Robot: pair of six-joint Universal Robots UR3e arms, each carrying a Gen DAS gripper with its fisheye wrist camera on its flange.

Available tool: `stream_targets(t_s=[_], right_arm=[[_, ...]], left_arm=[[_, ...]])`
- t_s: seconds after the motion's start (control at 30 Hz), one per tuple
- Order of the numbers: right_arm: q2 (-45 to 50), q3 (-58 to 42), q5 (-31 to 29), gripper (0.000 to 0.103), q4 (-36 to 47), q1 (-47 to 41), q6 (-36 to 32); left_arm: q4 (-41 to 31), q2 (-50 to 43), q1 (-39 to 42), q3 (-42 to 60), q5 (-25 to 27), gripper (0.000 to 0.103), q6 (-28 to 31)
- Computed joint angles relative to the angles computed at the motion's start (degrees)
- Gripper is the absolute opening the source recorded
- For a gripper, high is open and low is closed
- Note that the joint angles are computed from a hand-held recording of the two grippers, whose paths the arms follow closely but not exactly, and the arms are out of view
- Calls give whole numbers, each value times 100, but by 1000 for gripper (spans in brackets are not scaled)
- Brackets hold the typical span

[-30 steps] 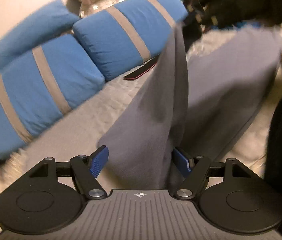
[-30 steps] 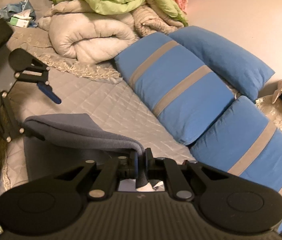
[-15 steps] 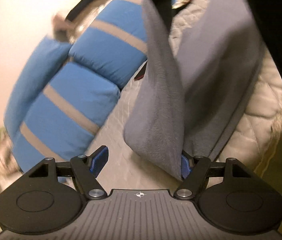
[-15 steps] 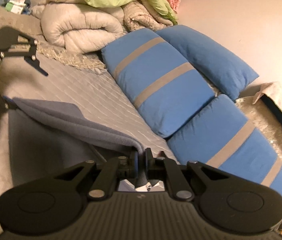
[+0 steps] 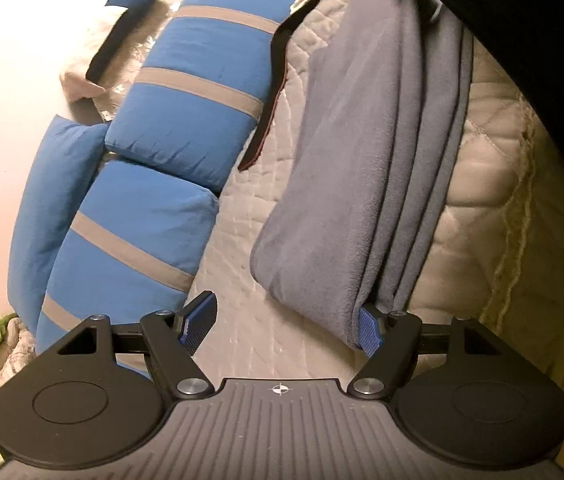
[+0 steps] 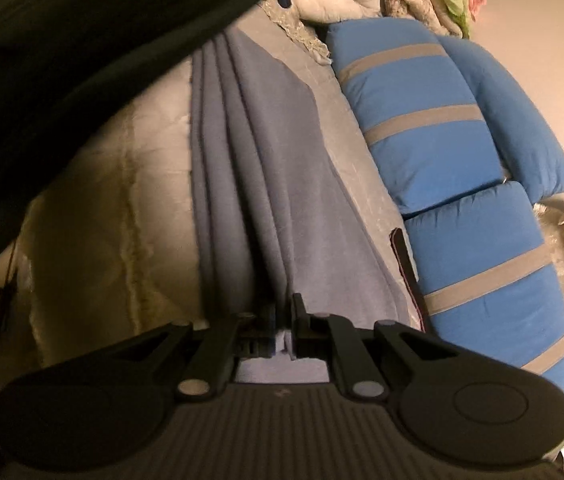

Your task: Fold clothes

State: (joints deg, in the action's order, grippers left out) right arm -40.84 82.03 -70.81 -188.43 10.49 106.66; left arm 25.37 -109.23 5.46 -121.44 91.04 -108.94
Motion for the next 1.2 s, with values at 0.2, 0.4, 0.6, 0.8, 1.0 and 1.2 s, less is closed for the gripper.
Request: stream_targets(t_s=[0.2,0.4,0.6,0.8,1.0,1.2], right_arm=[[-193,342,88,6,-218,-56,66],[-346,427,100,31,-8,-92,70],[-536,203,296,62,491,-311,785],[-458,-137,190,68,834,-420,741],[-111,42,206,68,-204,-304,168],[478,-599,-208,67,-619,-18,-116]], left_arm=[[-1209,653,182,48,-245,34,-170],[-787,518,153,-167,-220,33,102],[-685,498,256,-242,-378,31,151],[-1026,558,335,-137,-488,32,-144],[-1094,589,366,-143,-532,33,-255],[-1151,596,369,-125,-540,33,-297]])
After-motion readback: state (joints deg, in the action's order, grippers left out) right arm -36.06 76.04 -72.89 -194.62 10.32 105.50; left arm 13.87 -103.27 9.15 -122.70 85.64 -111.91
